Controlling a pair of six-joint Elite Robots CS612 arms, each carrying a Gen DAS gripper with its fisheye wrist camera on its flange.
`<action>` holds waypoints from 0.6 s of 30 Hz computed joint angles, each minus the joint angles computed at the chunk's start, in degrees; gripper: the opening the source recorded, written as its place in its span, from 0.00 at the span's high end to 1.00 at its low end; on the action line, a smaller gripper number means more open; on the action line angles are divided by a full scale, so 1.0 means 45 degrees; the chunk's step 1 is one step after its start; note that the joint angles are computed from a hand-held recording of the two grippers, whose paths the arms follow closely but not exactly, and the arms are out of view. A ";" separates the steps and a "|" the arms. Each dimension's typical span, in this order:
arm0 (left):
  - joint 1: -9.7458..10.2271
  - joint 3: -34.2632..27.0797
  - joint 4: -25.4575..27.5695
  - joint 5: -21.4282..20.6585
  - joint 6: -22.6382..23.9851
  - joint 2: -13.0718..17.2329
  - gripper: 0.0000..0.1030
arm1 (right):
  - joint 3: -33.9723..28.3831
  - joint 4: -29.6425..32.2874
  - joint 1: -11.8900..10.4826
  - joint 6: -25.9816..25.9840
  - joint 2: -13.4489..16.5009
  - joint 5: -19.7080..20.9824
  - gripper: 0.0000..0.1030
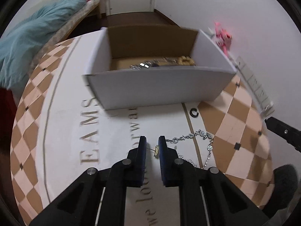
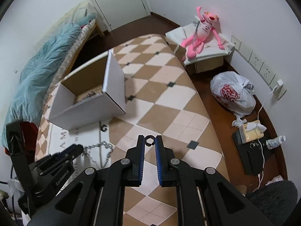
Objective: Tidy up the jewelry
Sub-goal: 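Grasp the small gold earring on the cloth with the left tool, then lower the gold earring into the white box and open the left tool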
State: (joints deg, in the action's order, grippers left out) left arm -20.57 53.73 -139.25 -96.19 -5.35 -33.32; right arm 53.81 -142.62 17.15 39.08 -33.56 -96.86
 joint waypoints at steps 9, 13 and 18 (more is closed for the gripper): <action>0.0547 0.0589 -0.0757 -0.1190 -0.1235 -0.0706 0.90 | -0.0167 -0.0645 -0.0032 -0.0037 -0.0065 0.0457 0.89; 0.0611 0.0620 -0.0954 -0.1230 -0.1410 -0.0807 0.90 | -0.0339 -0.0762 -0.0007 -0.0125 -0.0015 0.0536 0.89; 0.0737 0.0519 -0.0829 -0.1892 -0.1725 -0.0878 0.90 | -0.0467 -0.0850 -0.0026 -0.0080 -0.0039 0.1020 0.89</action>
